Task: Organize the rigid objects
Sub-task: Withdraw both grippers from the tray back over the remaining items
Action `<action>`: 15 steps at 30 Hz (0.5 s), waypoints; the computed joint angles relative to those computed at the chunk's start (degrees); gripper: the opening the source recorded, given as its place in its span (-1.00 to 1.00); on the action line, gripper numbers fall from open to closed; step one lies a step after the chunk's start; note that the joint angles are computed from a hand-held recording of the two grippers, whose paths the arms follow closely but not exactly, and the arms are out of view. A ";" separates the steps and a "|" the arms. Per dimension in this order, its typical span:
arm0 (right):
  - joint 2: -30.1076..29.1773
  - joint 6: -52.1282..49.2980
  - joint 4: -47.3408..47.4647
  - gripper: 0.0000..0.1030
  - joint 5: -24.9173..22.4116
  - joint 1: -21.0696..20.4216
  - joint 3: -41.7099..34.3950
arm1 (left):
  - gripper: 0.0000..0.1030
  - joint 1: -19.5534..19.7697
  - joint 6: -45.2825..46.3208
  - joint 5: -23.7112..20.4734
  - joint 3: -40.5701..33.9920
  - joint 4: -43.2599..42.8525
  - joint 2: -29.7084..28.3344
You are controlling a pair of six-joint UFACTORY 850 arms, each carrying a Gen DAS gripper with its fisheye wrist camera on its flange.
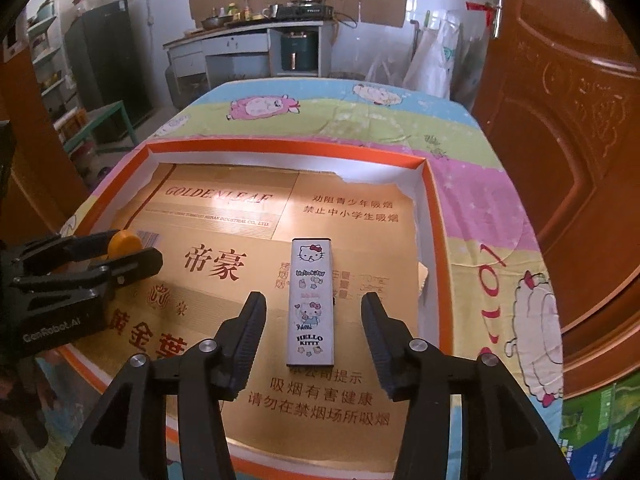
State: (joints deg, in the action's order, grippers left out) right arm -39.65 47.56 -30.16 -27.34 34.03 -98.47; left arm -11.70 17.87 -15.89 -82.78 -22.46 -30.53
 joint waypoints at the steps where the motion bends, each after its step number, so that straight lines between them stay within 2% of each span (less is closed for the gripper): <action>1: 0.28 0.86 -0.97 0.00 -0.03 0.14 0.37 | 0.16 -0.42 -3.97 1.11 0.84 4.63 0.67; 3: 1.12 3.03 -2.89 0.00 0.22 0.34 1.56 | 0.16 -0.81 -6.63 2.80 2.34 7.52 1.90; 8: 3.69 7.50 -5.61 0.00 1.50 0.61 5.15 | 0.16 -0.48 0.06 3.77 5.23 -0.30 4.65; 12: 7.32 13.21 -8.84 0.00 3.72 1.08 10.07 | 0.16 0.01 9.19 4.03 8.56 -10.70 7.48; 15: 9.69 17.70 -12.22 0.00 4.55 1.70 12.90 | 0.16 -0.11 11.55 5.60 11.21 -13.23 9.91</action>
